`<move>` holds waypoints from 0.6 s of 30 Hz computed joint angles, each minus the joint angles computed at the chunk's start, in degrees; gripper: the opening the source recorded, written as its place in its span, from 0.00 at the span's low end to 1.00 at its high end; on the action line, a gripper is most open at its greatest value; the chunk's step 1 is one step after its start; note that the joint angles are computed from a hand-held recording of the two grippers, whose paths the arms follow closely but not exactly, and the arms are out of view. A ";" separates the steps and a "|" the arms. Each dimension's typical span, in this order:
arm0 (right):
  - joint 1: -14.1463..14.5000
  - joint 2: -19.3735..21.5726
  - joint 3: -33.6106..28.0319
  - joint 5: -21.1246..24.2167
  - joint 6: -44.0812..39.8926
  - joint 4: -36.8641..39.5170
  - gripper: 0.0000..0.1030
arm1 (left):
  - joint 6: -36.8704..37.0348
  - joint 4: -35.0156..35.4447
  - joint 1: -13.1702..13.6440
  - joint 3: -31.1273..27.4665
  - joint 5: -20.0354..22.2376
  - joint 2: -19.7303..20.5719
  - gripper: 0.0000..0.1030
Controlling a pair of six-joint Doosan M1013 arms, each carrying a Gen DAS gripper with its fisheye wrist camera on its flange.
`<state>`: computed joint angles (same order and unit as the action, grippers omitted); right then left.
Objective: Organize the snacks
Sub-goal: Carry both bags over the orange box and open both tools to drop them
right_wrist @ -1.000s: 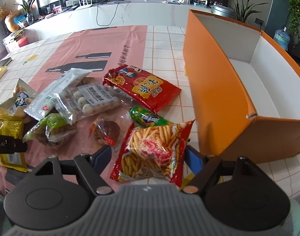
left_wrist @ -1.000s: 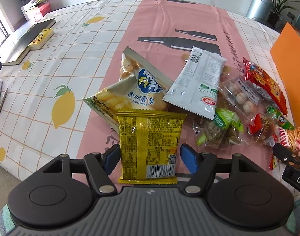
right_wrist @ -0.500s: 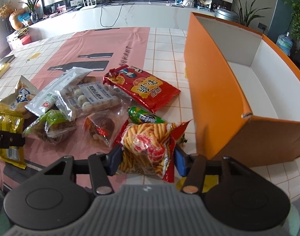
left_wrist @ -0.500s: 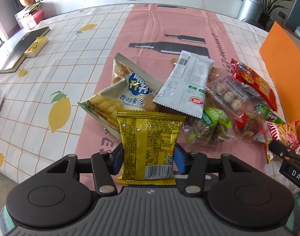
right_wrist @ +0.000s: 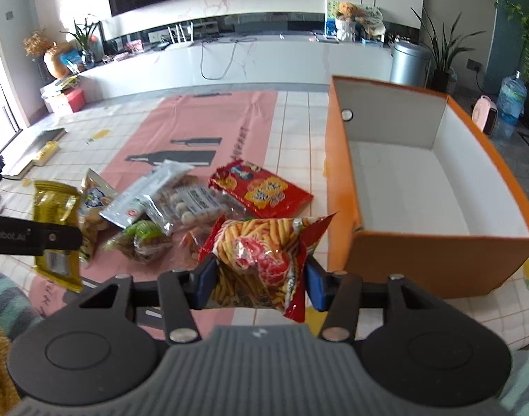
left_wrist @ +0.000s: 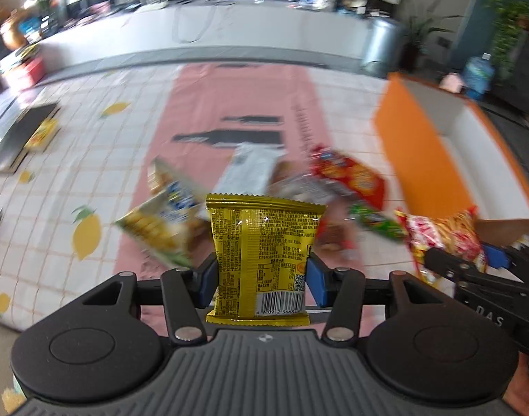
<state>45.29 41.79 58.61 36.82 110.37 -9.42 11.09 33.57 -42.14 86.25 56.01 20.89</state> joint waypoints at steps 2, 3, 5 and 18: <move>-0.71 -1.44 1.26 -1.37 -2.21 2.27 0.49 | 2.09 0.00 -0.39 -1.42 -0.83 0.23 0.57; -1.10 -2.21 1.93 -2.10 -2.93 3.01 0.49 | 3.14 0.14 -0.65 -2.42 -1.16 0.49 0.57; -1.87 -3.52 2.95 -3.46 -3.99 3.62 0.49 | 5.48 0.20 -0.94 -4.34 -2.24 0.98 0.57; -9.62 -3.74 -2.86 5.31 -14.90 11.25 0.49 | 35.51 -12.52 0.20 -28.39 -1.75 13.33 0.57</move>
<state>35.67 38.05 55.76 42.13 95.47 1.84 46.60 21.05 -41.95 57.87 54.26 34.23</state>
